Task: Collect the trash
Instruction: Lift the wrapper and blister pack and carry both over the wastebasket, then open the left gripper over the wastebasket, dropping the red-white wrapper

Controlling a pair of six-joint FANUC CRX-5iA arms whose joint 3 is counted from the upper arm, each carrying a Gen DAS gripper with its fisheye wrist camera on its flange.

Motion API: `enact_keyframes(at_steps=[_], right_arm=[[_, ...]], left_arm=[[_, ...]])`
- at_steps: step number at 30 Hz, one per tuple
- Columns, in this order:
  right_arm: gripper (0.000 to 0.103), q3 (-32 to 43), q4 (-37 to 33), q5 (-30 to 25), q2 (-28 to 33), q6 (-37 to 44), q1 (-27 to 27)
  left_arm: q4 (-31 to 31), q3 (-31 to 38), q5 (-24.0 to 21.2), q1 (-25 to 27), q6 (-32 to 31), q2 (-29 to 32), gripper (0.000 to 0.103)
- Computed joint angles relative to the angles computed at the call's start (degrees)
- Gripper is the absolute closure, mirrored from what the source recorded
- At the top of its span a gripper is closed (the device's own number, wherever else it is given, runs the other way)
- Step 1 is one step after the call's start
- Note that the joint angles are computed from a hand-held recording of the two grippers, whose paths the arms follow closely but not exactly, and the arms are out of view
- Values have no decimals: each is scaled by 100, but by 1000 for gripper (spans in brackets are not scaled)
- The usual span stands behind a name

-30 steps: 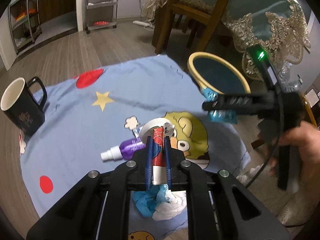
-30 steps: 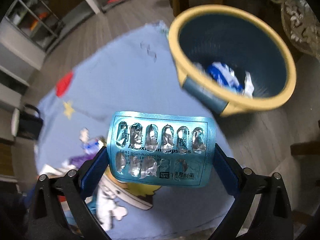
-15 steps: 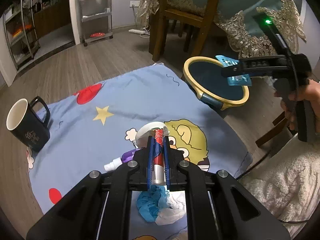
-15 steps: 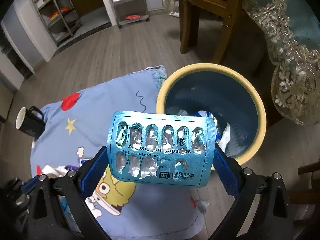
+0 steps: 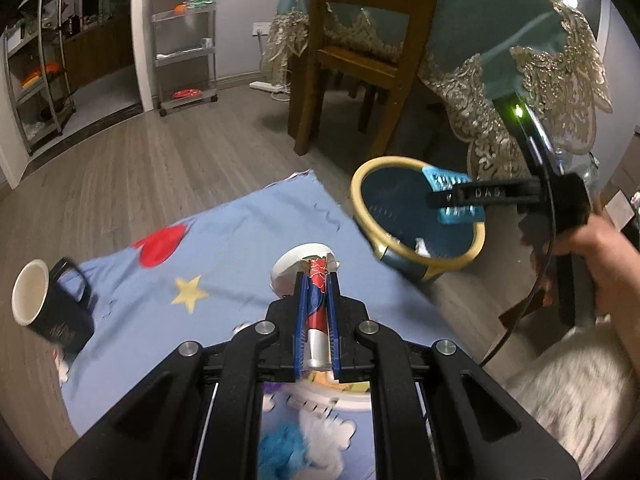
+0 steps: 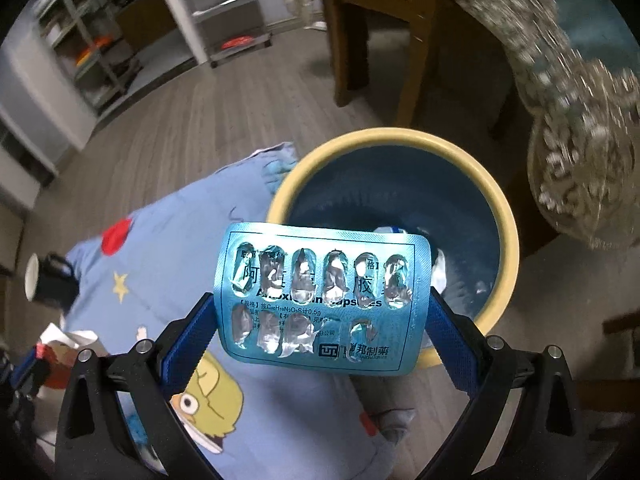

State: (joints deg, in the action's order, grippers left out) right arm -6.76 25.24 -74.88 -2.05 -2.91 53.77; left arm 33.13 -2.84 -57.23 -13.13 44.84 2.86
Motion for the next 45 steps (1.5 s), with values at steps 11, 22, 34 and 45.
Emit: enact_keyframes(at_steps=[11,22,34,45], right_arm=[[5,-736,-342,288,-596,-642,-382],[5,-1202,-351,671,-926,-1224,-555],[5,-1564,-195,885,-1253,-1832,-569],[5,-1589,-254,918,-1262,-1875,-620]], left_arm=[[-467,939,-104,-707,396,795,94],[-403,1565,-155,-1220,624,1496,94],[-112,2162,93,-1583,796,2113,94],[-40,2110,395,-1681,781,2213,94]])
